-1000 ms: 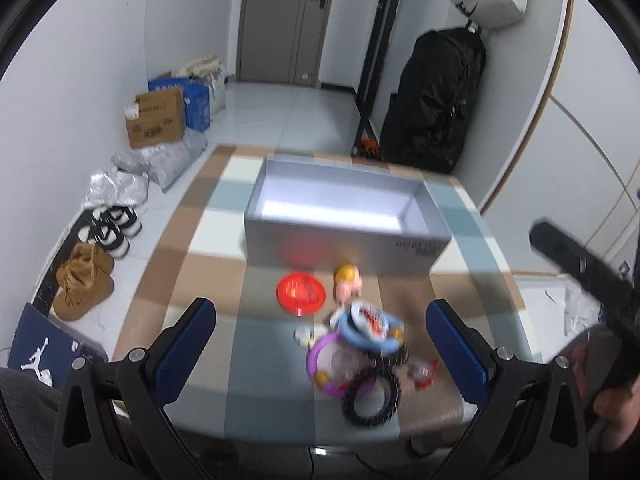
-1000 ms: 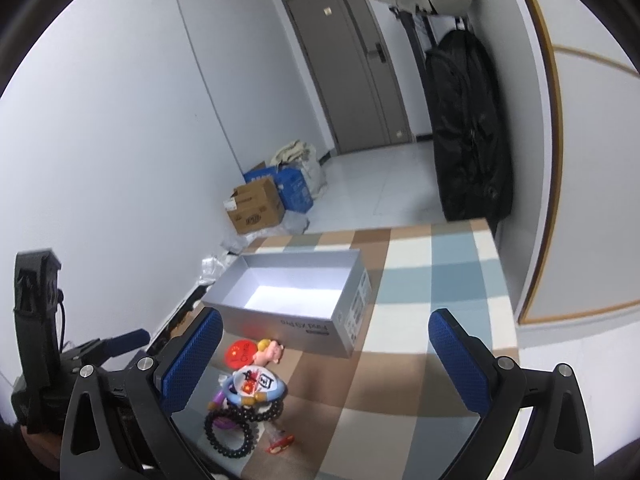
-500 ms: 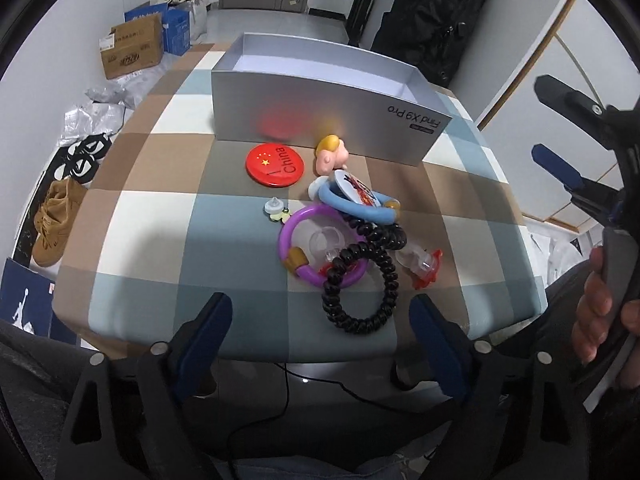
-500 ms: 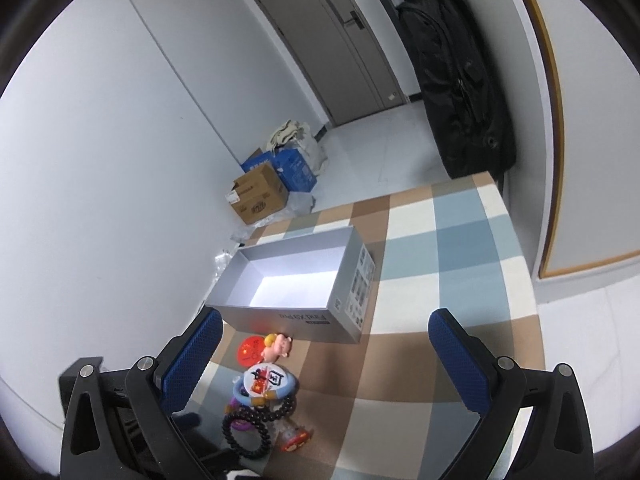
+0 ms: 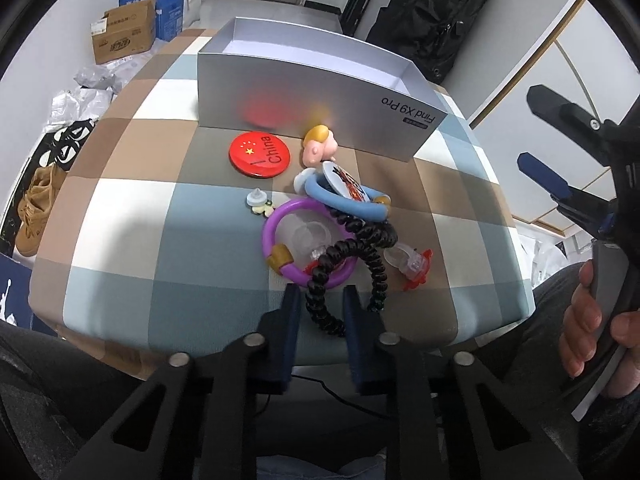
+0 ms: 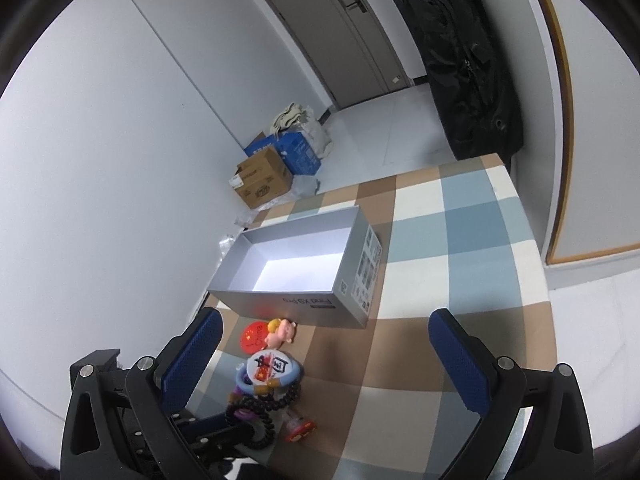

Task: Organize jewelry
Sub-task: 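Lower the left gripper onto the black coiled bracelet and close it, then lift the black bracelet with the left gripper while the right gripper grasps a red-clear charm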

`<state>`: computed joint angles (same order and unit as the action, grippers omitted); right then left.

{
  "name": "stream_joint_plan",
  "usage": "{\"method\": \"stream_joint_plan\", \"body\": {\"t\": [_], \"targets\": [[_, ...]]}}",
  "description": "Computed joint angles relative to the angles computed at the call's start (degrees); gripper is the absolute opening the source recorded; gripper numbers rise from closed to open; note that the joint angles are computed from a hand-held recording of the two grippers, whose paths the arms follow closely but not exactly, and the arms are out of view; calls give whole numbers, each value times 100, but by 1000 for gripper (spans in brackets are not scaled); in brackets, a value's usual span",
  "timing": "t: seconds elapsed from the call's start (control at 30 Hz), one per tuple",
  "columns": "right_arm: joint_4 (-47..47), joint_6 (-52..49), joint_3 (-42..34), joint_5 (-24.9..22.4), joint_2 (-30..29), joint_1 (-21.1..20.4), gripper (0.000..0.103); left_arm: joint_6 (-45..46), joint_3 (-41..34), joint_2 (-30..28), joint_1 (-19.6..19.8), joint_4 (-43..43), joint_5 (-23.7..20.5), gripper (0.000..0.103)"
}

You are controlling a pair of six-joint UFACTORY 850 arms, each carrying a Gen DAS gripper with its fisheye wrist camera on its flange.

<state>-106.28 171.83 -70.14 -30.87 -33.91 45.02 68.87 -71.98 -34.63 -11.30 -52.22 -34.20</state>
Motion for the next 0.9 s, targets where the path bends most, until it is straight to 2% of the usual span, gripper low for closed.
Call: {"method": "stream_joint_plan", "body": {"t": [0.33, 0.4, 0.57, 0.63, 0.73, 0.83, 0.9], "targets": [[191, -197, -34, 212, -26, -9, 103, 39, 3, 42, 5, -38, -68, 6], [162, -204, -27, 338, -30, -1, 103, 169, 97, 132, 1, -176, 137, 5], [373, -533, -78, 644, -85, 8, 88, 272, 115, 164, -8, -251, 78, 5], [573, -848, -164, 832, -147, 17, 75, 344, 123, 178, 11, -343, 57, 5], [998, -1433, -307, 1121, -260, 47, 63, 414, 83, 177, 91, -536, -133, 5], [1581, -2213, -489, 1337, -393, 86, 59, 326, -24, 85, 150, -555, -376, 5], [1941, -2715, -618, 1452, -490, 96, 57, 237, -56, 64, 151, -532, -386, 5]]}}
